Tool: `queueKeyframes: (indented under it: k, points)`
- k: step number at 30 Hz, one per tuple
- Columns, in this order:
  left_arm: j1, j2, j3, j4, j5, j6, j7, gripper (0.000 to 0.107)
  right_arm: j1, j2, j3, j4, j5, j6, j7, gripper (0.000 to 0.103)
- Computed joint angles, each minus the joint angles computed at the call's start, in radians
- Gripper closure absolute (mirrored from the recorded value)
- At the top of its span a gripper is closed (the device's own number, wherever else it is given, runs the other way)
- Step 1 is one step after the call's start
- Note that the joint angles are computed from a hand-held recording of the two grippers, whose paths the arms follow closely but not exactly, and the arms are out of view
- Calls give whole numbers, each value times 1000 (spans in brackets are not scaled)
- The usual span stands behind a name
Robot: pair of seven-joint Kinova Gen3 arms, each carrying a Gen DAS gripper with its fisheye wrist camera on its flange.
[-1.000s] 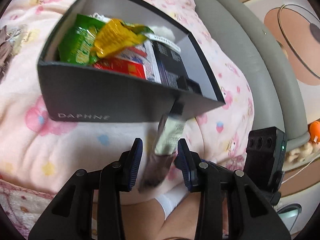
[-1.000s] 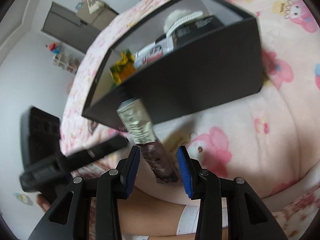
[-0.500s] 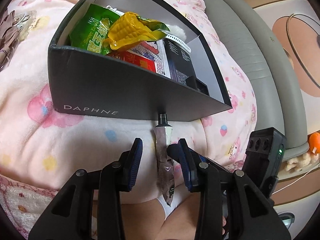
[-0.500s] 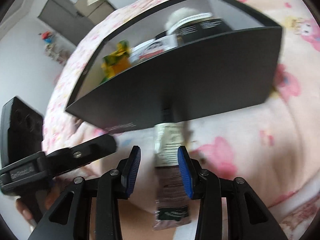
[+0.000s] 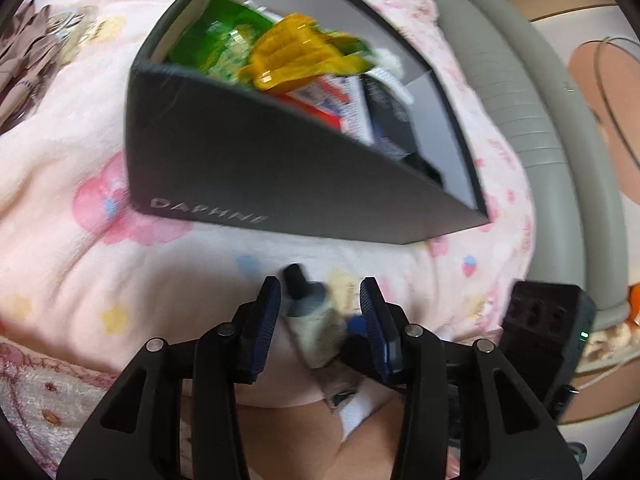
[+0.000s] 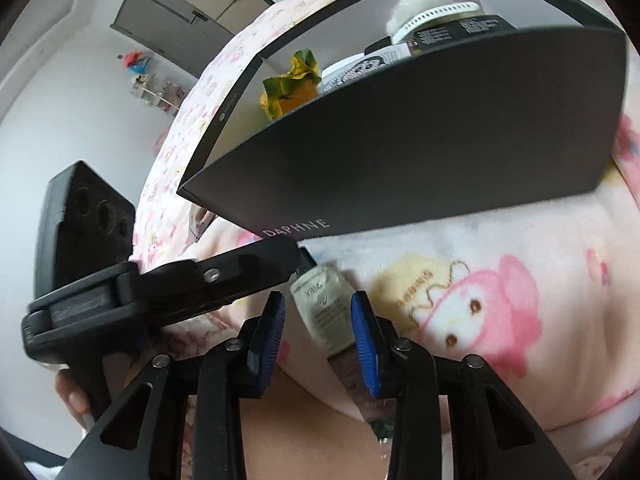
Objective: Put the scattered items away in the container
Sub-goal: 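Carry the hand cream tube with the left gripper toward the black box, then grasp the tube body with the right gripper while the left gripper holds the cap end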
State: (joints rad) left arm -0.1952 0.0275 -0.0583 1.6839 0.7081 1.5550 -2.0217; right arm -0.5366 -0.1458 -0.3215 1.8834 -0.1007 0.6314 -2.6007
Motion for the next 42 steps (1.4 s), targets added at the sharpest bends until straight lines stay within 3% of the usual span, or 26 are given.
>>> queueKeyframes:
  k: [4,7,9,10,12,16,19,21,25,31,35,39,42]
  points:
    - [26,-4,17,-7,-52,-29,39,65,140,-52,-142,-11,9,112,-149,72]
    - [43,33,30,-27,-58,-15,62,62,146,-64,-207,-40,68,192,-255,72]
    - [54,56,43,-39,-68,-5,74,64,71,-49,-159,-40,74,205,-277,71]
    - [54,57,45,-41,-71,-3,65,74,38,-43,-145,-41,102,212,-304,71]
    - [40,36,35,-24,-54,-13,44,75,-4,-29,-135,-56,162,246,-370,71]
    - [7,-58,-12,39,-21,-110,44,76,-27,-24,-130,-65,197,266,-404,71]
    - [-17,-86,-51,71,27,-129,35,77,-35,-24,-139,-67,221,281,-438,71]
    - [-17,-77,-53,70,28,-120,34,77,-23,-32,-132,-53,181,275,-392,71]
    - [-22,-75,-55,71,36,-117,22,77,-99,-15,-14,11,24,167,-264,67]
    - [-4,-89,-37,68,-17,-153,60,75,-49,-32,-35,44,-2,144,-244,67]
    - [22,-89,-20,69,-50,-183,96,75,-17,-61,-68,27,76,183,-279,65]
    - [38,-70,-13,55,-67,-154,105,74,60,-105,-151,4,207,246,-370,65]
    - [32,-80,-23,62,-51,-155,96,74,37,-139,-84,33,174,236,-356,65]
